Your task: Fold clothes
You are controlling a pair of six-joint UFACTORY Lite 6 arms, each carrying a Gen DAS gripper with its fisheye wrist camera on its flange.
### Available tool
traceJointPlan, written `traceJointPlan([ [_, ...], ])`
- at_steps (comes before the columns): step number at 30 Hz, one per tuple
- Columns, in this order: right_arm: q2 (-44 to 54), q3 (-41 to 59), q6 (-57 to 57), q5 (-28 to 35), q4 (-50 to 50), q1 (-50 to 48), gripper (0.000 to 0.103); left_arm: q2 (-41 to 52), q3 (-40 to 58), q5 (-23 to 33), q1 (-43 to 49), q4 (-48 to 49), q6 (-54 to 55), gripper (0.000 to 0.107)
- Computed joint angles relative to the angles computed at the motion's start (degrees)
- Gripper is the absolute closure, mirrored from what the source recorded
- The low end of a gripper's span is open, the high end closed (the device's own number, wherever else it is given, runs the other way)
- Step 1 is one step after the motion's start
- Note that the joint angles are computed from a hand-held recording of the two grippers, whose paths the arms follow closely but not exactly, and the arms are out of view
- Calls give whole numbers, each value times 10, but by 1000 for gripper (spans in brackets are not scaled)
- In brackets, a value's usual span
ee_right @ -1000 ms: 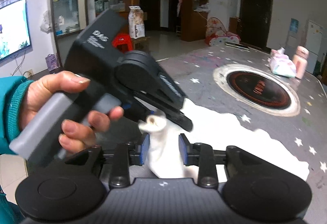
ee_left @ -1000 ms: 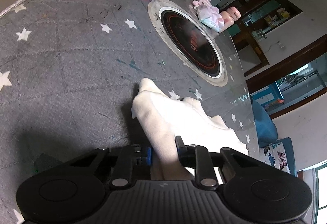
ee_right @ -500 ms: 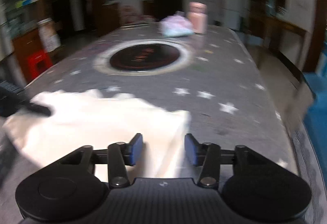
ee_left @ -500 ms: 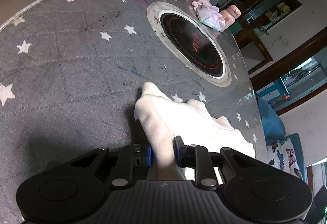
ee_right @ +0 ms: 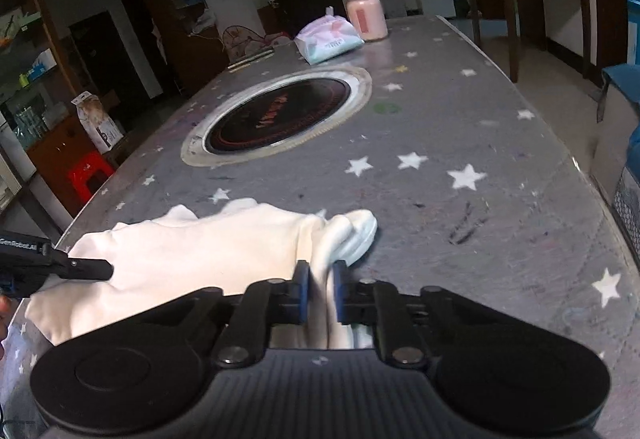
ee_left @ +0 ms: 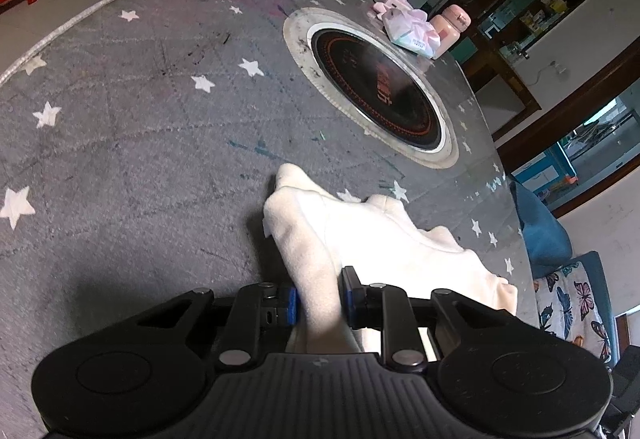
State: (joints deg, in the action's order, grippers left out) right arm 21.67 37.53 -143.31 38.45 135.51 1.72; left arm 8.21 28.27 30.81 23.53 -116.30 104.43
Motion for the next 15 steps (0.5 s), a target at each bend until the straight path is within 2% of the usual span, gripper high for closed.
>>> traceJointPlan([
  [8, -108, -45, 29, 2, -30, -17, 96, -60, 13, -1, -9, 68, -67, 92],
  [15, -161, -51, 35, -20, -42, -32, 97, -57, 31, -10, -66, 31, -57, 95],
])
